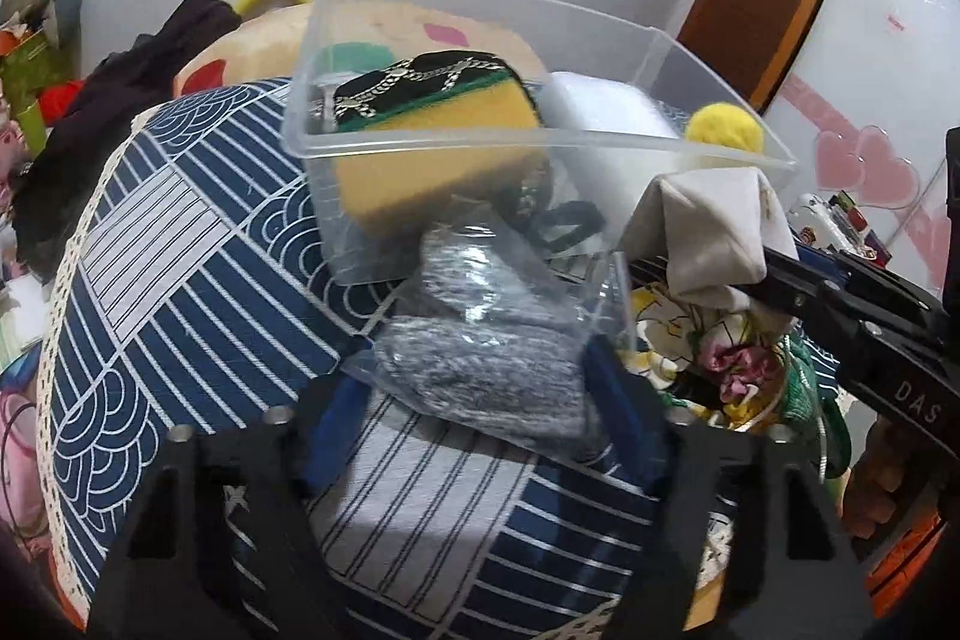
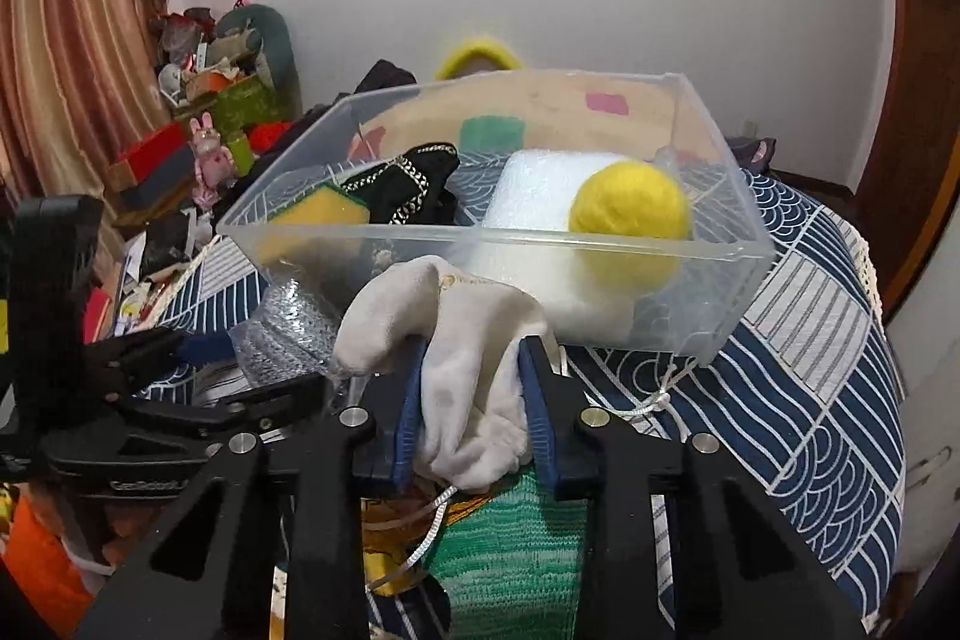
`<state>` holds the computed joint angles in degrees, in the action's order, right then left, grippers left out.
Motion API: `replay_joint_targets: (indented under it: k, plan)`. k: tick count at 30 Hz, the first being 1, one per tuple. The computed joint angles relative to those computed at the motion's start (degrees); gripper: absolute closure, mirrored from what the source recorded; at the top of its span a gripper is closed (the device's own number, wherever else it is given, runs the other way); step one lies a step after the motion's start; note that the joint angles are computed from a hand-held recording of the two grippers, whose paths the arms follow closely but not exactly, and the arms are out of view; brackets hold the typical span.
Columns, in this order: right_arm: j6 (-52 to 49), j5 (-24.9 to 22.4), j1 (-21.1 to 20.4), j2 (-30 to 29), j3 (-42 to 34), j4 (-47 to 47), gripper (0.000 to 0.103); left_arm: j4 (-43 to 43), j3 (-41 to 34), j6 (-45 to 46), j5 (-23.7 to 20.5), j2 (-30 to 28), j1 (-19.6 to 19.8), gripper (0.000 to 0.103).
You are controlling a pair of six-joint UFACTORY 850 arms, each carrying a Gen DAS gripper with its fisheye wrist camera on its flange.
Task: Organize soft objects
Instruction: 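Grasp the silver mesh pouch with the left tool while the right tool grasps the white cloth bag, then place the mesh pouch in the box with the left tool while the right tool places the cloth bag in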
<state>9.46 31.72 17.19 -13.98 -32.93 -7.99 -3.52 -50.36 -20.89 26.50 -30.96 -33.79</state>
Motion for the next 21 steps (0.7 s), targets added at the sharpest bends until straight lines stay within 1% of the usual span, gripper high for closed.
replay_joint_targets:
  k: [1, 3, 4, 6, 9, 12, 16, 21]
  plan:
    - [-0.64, 0.41, 0.07, 0.32, 0.36, 0.81, 0.076, 0.02, 0.00, 0.09, 0.15, -0.02, -0.12, 0.045]
    - [-1.44, 1.08, 0.21, 1.04, 1.16, 1.77, 0.077, -1.09, 0.28, 1.04, 0.77, 0.11, -0.48, 0.054]
    - [-2.12, 1.52, 0.31, 1.47, 1.59, 2.73, 0.077, -1.55, 0.59, 1.52, 0.92, 0.39, -0.52, 0.056]
    - [-2.43, 2.23, 0.12, 2.37, 2.33, 3.27, 0.078, -2.86, 1.29, 2.88, 1.44, 1.02, -0.84, 0.066]
    - [-2.78, 3.39, -0.08, 4.09, 3.58, 4.18, 0.078, -8.21, 2.94, 7.77, 2.91, 2.67, -1.84, 0.076]
    - [-3.27, 4.40, -0.23, 5.80, 4.71, 5.11, 0.078, -11.72, 4.99, 10.73, 4.38, 5.02, -2.78, 0.078]
    - [-2.91, 5.63, -0.72, 7.39, 5.68, 5.02, 0.078, -15.72, 7.41, 14.35, 6.31, 7.87, -4.05, 0.080]
    - [-5.11, 6.69, -0.06, 8.91, 6.35, 7.57, 0.078, -22.41, 10.07, 21.00, 10.21, 11.64, -6.21, 0.080]
